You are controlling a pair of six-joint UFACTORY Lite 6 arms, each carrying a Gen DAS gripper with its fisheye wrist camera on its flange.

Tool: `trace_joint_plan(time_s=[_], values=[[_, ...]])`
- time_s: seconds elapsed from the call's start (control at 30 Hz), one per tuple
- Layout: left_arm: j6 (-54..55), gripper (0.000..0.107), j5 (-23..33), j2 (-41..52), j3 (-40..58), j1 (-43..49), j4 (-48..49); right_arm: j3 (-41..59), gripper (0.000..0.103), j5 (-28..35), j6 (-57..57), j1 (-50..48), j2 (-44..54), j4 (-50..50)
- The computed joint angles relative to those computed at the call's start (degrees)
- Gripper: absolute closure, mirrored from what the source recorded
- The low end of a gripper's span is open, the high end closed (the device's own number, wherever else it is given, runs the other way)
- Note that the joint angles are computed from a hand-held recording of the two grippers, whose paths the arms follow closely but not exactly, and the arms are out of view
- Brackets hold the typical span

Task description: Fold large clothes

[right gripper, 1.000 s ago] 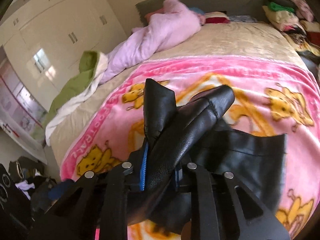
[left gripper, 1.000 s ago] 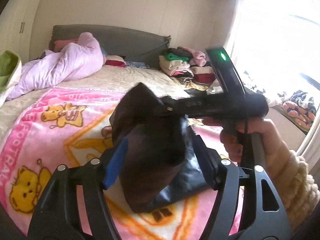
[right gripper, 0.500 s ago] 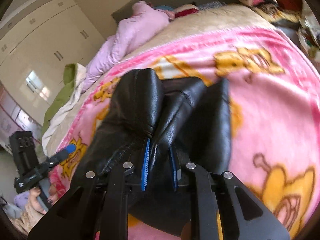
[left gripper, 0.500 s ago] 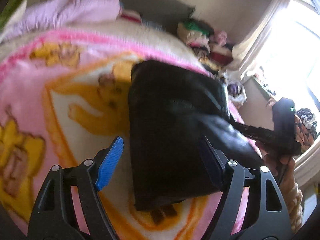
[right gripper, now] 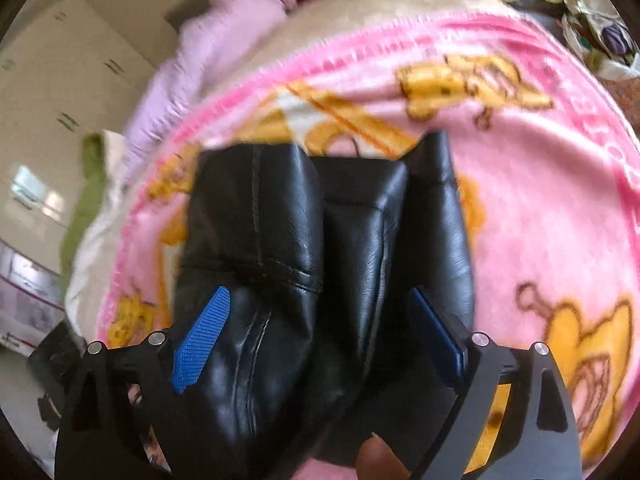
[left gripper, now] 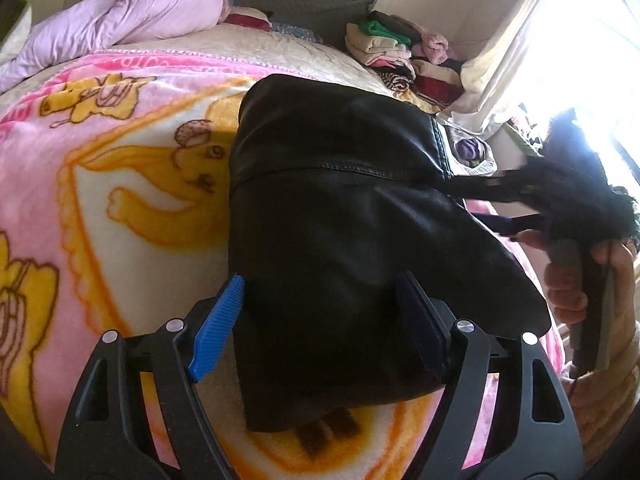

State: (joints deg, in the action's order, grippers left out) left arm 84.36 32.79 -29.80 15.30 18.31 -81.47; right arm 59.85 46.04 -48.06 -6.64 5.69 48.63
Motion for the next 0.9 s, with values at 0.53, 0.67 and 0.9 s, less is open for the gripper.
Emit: trace_joint_plan(time_s=[0.53,0.67,0.9], values=[[-21.6,0.028,-4.1,-3.6,10.1,-8.0,15.1,-1.6,0.090,1.7,-20.6,-11.5,-13.3,8.1],[-18.4,0.023,-10.5,6.4,11.5,-16.2,9.4,-5.6,0.088,-4.2,-26.1,-14.8,-4.8,10.0],[-5.4,0.017,-9.8,13.2,10.0,-17.6,-5.1,-12.0,0.069,-5.2,-40.0,-19.8,0.9,22.9]])
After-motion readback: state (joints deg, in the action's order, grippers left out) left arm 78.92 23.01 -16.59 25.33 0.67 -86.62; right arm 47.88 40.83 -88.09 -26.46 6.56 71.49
